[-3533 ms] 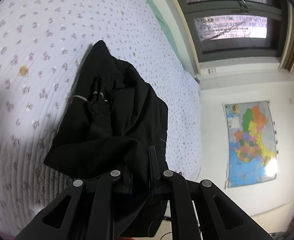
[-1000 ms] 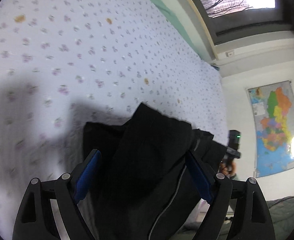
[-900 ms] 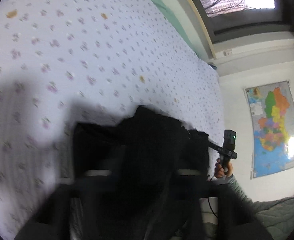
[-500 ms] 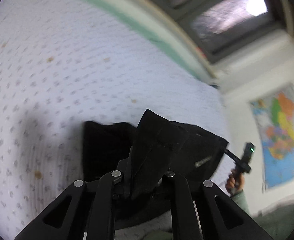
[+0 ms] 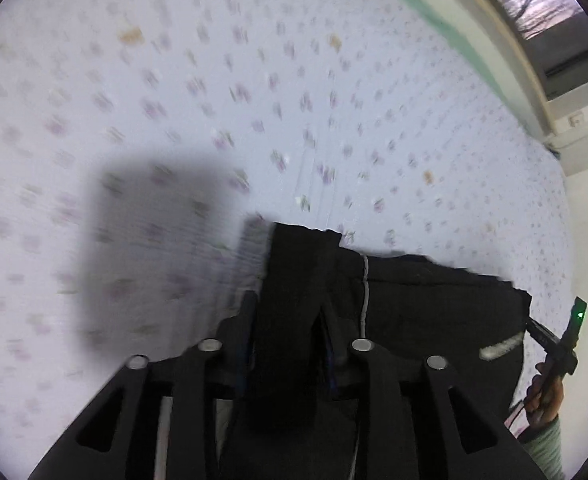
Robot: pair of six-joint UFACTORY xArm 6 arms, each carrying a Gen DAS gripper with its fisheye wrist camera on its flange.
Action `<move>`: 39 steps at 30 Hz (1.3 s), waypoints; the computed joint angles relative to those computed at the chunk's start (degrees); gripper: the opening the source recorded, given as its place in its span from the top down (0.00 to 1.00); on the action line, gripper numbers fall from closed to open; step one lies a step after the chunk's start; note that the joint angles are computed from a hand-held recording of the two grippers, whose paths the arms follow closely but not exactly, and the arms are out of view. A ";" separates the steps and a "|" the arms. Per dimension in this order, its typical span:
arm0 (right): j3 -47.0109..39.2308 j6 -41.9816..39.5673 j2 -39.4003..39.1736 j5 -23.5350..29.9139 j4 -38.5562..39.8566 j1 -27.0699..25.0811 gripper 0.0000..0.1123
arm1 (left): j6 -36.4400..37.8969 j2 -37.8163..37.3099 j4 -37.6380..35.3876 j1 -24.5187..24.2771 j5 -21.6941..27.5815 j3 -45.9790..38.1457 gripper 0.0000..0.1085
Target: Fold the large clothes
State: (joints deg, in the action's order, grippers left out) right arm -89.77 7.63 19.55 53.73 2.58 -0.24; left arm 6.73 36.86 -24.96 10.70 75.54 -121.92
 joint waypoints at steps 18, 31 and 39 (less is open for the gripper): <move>12.05 -2.95 -16.16 -0.08 6.70 13.16 0.31 | 8.11 -29.32 -6.32 -13.65 -11.83 36.42 0.38; 26.32 -0.77 -21.51 -8.36 8.27 13.27 0.37 | -1.64 -29.15 -0.07 -16.45 -12.27 36.41 0.39; 38.63 9.31 -30.28 -13.26 -9.30 15.26 0.37 | -12.61 -35.33 10.16 -17.67 -19.22 48.85 0.39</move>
